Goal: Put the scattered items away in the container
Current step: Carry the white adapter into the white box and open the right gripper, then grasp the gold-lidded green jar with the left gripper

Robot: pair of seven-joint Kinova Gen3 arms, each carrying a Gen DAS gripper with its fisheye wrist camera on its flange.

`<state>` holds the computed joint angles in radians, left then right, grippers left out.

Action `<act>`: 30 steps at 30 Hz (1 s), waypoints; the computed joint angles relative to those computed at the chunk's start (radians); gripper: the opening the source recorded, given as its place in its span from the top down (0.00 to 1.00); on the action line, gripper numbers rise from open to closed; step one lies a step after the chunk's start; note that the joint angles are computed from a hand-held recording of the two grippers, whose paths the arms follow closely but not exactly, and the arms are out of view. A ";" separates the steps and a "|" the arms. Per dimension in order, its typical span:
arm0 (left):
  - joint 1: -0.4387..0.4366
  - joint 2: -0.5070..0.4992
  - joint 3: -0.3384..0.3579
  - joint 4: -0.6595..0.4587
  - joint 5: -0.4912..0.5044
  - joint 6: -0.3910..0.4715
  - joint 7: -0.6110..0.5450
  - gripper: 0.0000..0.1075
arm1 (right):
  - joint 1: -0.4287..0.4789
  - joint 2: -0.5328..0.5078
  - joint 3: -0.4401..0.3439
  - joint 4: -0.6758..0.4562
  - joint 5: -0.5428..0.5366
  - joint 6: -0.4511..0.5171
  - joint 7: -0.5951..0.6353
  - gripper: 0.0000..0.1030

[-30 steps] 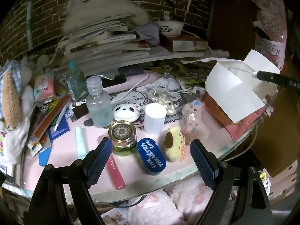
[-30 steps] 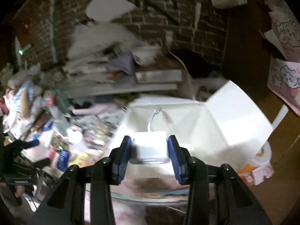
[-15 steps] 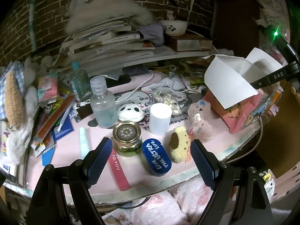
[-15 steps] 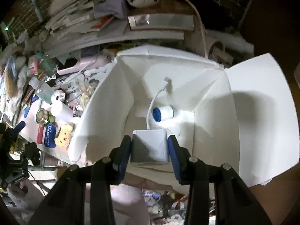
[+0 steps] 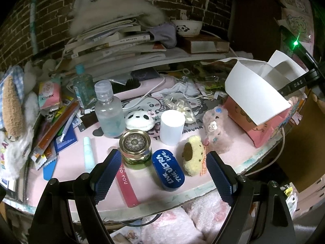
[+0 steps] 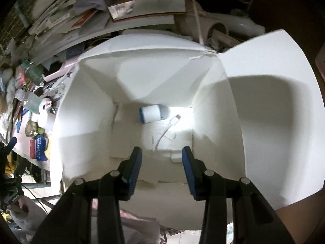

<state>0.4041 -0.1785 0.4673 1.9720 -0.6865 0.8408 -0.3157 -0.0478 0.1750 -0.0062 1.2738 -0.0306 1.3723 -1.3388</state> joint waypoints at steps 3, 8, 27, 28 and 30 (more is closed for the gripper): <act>0.001 0.003 -0.001 -0.001 0.002 -0.002 -0.001 0.23 | -0.003 0.002 0.000 0.001 0.012 -0.003 0.006 0.64; 0.006 0.010 -0.002 -0.002 -0.003 0.000 0.002 0.23 | 0.001 0.009 -0.001 -0.012 0.000 0.000 0.020 0.64; -0.127 -0.065 0.017 0.192 -0.093 -0.160 0.174 0.26 | -0.538 -0.502 0.319 0.595 -0.467 -0.650 0.475 0.22; -0.138 -0.070 0.027 0.202 -0.103 -0.172 0.187 0.29 | -0.546 -0.515 0.300 0.629 -0.480 -0.679 0.499 0.22; -0.156 -0.072 0.038 0.215 -0.113 -0.191 0.193 0.33 | -0.507 -0.514 0.227 0.682 -0.530 -0.708 0.542 0.22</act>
